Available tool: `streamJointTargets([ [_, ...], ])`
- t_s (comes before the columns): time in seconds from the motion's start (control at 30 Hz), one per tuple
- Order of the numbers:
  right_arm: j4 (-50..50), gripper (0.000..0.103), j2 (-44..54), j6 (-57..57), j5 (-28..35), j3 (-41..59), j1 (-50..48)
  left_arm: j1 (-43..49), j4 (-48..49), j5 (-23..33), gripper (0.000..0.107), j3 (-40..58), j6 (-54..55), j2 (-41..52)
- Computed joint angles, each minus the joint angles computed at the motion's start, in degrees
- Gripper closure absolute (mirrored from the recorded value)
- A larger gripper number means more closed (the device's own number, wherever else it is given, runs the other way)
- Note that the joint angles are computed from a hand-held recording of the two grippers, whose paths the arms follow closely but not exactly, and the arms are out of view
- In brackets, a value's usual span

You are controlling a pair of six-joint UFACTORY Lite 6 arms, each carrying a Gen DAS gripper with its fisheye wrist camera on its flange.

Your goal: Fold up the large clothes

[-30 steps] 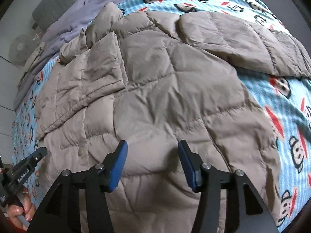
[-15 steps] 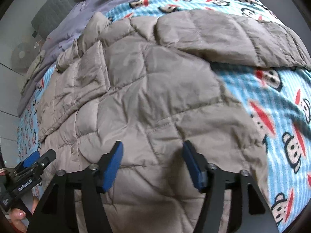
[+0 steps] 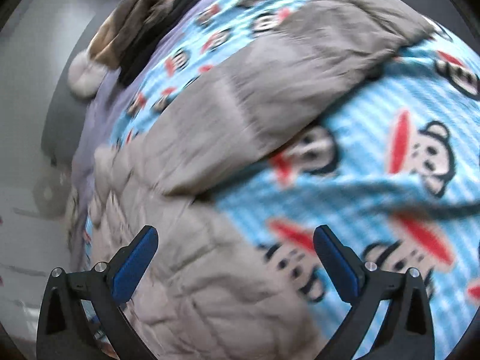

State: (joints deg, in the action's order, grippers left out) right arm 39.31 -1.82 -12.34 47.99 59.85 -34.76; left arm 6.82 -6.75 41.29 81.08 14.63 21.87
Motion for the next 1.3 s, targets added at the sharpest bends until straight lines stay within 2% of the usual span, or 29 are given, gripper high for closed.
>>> streamJointTargets([
  [0.3,18.5,0.0,18.6,-9.5,5.1,13.6,-17.8,-3.2,0.8,1.1,0.004,5.7,-4.8,3.8],
  [0.4,23.3,0.0,24.9,-9.5,5.7,19.0,-19.2,-4.3,1.4,1.0,0.004,6.8,-6.4,4.8],
  [0.57,24.9,0.002,35.1,-6.4,5.4,30.8,-19.6,-5.7,1.9,0.2,0.004,7.4,-7.7,5.8],
  [0.63,25.3,0.01,37.8,-3.5,6.1,34.4,-19.8,-6.0,2.2,-0.3,0.004,7.3,-8.4,6.0],
  [0.7,25.0,0.055,39.7,-0.5,7.4,37.1,-19.6,-5.9,1.8,-0.3,0.004,7.5,-8.3,6.2],
  [0.73,25.4,0.068,40.7,-0.1,8.1,38.2,-19.4,-5.8,1.6,-0.3,0.004,7.6,-8.2,6.3],
  [0.77,26.0,0.092,41.5,-0.4,8.7,39.4,-19.1,-5.5,1.6,-0.5,0.004,7.7,-8.1,6.3],
  [0.8,25.6,0.096,41.4,-0.8,9.1,40.1,-19.1,-5.3,2.0,-0.8,0.004,7.7,-8.2,6.1],
  [1.03,19.0,0.096,37.9,-2.1,11.2,50.4,-10.7,-0.1,1.8,-1.8,0.004,11.0,-5.6,6.6],
  [1.3,-1.1,0.096,41.8,3.1,11.9,74.3,16.3,9.2,0.0,-0.6,0.004,17.1,-2.3,10.2],
])
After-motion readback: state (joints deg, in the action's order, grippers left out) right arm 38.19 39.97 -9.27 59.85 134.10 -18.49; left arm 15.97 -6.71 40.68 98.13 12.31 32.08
